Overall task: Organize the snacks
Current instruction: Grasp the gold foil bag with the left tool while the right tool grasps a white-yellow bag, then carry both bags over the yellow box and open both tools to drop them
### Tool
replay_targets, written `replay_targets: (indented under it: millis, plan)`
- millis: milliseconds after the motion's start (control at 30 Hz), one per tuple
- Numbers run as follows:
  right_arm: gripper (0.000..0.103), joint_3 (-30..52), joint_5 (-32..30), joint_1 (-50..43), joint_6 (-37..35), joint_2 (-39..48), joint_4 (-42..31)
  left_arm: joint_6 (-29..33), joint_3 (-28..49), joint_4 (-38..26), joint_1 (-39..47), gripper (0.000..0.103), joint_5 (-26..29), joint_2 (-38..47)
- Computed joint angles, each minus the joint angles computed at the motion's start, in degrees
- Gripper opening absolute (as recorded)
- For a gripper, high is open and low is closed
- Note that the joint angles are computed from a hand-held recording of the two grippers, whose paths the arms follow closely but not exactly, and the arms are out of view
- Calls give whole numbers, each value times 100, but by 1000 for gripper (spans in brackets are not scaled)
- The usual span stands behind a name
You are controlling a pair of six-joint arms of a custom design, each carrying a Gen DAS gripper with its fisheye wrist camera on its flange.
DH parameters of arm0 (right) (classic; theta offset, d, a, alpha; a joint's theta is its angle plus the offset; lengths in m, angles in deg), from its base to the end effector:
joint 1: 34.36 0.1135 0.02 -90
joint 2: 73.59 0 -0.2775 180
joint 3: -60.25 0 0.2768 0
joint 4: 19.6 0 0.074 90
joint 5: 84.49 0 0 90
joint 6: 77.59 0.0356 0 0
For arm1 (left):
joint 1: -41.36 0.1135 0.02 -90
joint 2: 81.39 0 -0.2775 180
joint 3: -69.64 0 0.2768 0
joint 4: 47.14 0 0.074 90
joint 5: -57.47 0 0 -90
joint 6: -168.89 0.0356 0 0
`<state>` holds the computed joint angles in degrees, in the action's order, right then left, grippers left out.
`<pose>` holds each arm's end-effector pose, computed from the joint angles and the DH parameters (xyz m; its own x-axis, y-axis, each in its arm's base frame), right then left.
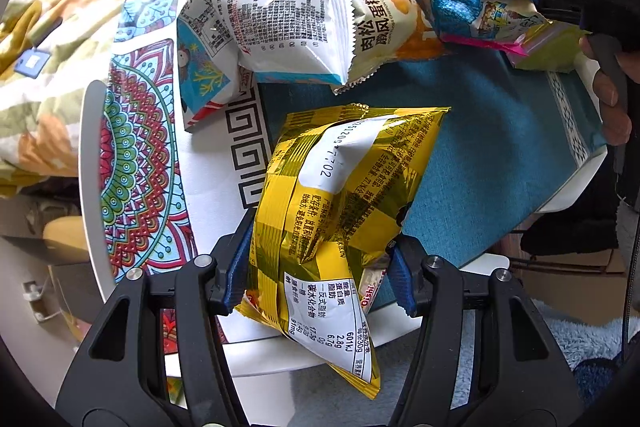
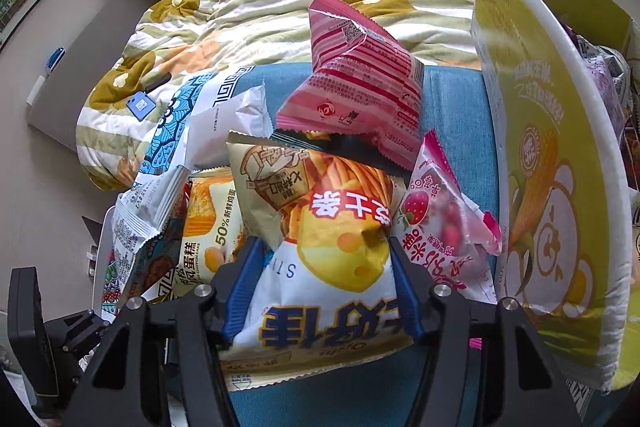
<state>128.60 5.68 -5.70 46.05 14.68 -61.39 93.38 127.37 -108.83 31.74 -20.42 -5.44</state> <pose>0.2842 0.1552 0.2001 -0.9083 0.1349 -0.3960 0.0298 0.9650 0.2604 0.2301 -0.0466 0.1890 -0.8899 0.3990 -0.2213 0.4362 0.8862 -0.1561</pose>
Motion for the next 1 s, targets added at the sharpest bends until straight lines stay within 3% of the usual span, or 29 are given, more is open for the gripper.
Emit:
replay_targets:
  millis: [300, 567, 767, 1000]
  plan:
    - [57, -13, 128, 238, 324, -597, -279, 1, 342, -569, -318, 54, 167, -611]
    - [57, 89, 765, 570, 750, -1427, -893, -15, 1060, -757, -802, 54, 311, -733]
    - [57, 252, 1382, 686, 1039, -2105, -1570, -116, 1872, -832, -1120, 54, 403, -472]
    - [57, 396, 1758, 337, 838, -2927, -2216, -708, 2869, -542, -1995, 54, -101, 245]
